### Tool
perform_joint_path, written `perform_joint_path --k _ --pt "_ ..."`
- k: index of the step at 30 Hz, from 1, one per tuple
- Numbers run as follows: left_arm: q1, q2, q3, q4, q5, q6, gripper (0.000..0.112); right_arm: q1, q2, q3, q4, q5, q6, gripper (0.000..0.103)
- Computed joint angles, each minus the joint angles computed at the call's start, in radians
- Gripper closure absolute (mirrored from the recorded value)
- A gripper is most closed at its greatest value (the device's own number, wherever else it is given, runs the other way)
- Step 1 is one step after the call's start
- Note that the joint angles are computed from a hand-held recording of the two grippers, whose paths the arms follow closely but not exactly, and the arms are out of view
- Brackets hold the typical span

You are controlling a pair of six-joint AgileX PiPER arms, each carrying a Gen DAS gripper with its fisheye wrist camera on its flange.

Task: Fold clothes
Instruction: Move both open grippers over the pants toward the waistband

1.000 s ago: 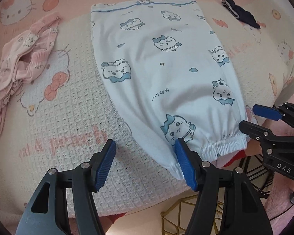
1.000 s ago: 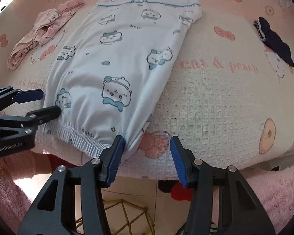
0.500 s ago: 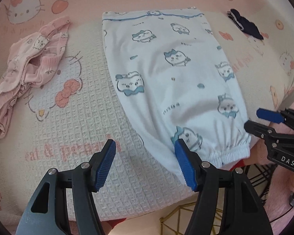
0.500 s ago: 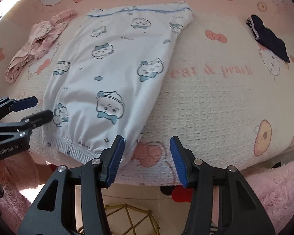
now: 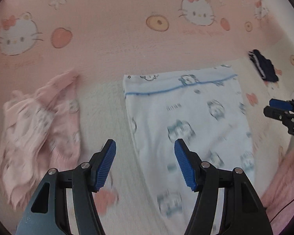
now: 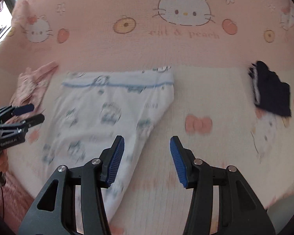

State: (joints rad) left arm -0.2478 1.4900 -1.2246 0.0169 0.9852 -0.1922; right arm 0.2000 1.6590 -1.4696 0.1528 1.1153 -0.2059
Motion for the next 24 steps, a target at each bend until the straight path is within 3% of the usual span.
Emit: perform_joint_path --k 6,9,11,13,16,18,20,24 --pt "0.045 0.184 -0.059 -0.049 -0.158 0.058 0.048 -0.013 0.216 -0.185 0.012 0.006 -0.01 0.054" --pt "0.05 0.252 -0.116 -0.003 -0.144 0.046 0.048 0.015 0.273 -0.196 -0.086 0.002 0.023 0.054" --pt "0.039 0.278 -0.156 0.098 -0.115 0.002 0.048 -0.008 0.316 -0.234 -0.074 0.019 0.028 0.053" --pt "0.08 0.277 -0.168 0.067 -0.111 0.029 0.048 -0.045 0.34 -0.289 -0.017 0.031 0.022 0.053" --pt "0.158 0.275 -0.153 -0.045 -0.128 0.098 0.048 -0.07 0.349 -0.325 0.012 -0.027 0.032 0.053" --pt "0.152 0.286 -0.157 -0.019 -0.136 0.093 0.047 -0.074 0.393 -0.382 0.045 -0.003 0.028 0.053" --pt "0.139 0.295 -0.174 0.023 -0.135 0.068 0.047 -0.044 0.428 -0.405 -0.034 0.006 0.055 0.052" --pt "0.121 0.283 -0.191 0.072 -0.116 0.016 0.047 -0.064 0.378 -0.361 -0.001 -0.032 0.065 0.053"
